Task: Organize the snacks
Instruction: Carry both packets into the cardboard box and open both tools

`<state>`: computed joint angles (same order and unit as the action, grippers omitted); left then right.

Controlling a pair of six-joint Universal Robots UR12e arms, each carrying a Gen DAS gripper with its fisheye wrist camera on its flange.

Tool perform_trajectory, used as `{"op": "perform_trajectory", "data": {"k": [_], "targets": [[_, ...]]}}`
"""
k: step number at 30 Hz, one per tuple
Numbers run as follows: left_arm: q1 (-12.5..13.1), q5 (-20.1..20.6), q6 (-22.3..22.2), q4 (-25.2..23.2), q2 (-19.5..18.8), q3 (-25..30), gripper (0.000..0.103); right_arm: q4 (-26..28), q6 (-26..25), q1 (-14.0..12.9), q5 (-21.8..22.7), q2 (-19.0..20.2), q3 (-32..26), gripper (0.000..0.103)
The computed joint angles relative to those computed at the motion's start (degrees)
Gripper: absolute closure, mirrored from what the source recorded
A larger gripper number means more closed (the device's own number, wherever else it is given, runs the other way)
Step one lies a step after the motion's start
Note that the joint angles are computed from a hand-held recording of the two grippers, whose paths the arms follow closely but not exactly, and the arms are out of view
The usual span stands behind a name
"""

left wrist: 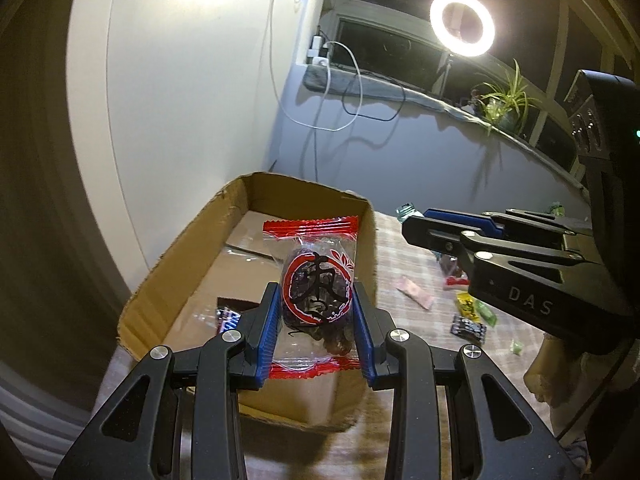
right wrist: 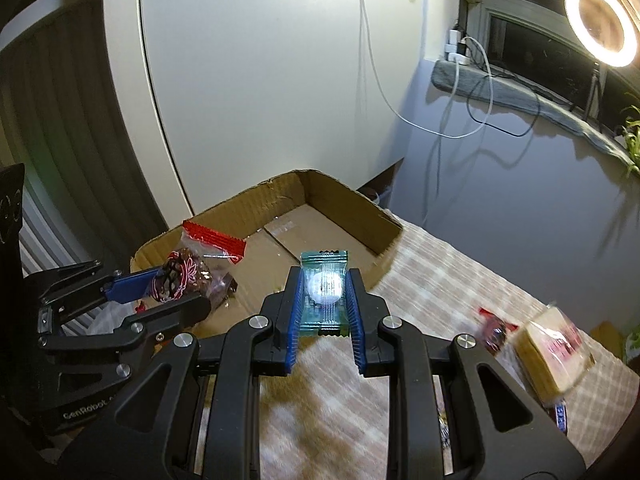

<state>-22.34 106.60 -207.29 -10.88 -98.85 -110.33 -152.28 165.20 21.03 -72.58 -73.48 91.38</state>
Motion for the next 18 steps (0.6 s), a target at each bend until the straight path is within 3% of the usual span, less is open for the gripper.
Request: {"op": "perform_trajectory", "data": {"k": [18], "targets": [[2.4,-0.6,-1.4,-1.8,-0.6,-0.3,0.07,4.1,-0.1,1.0,1.0,6.2,-6.1,0.08]]}}
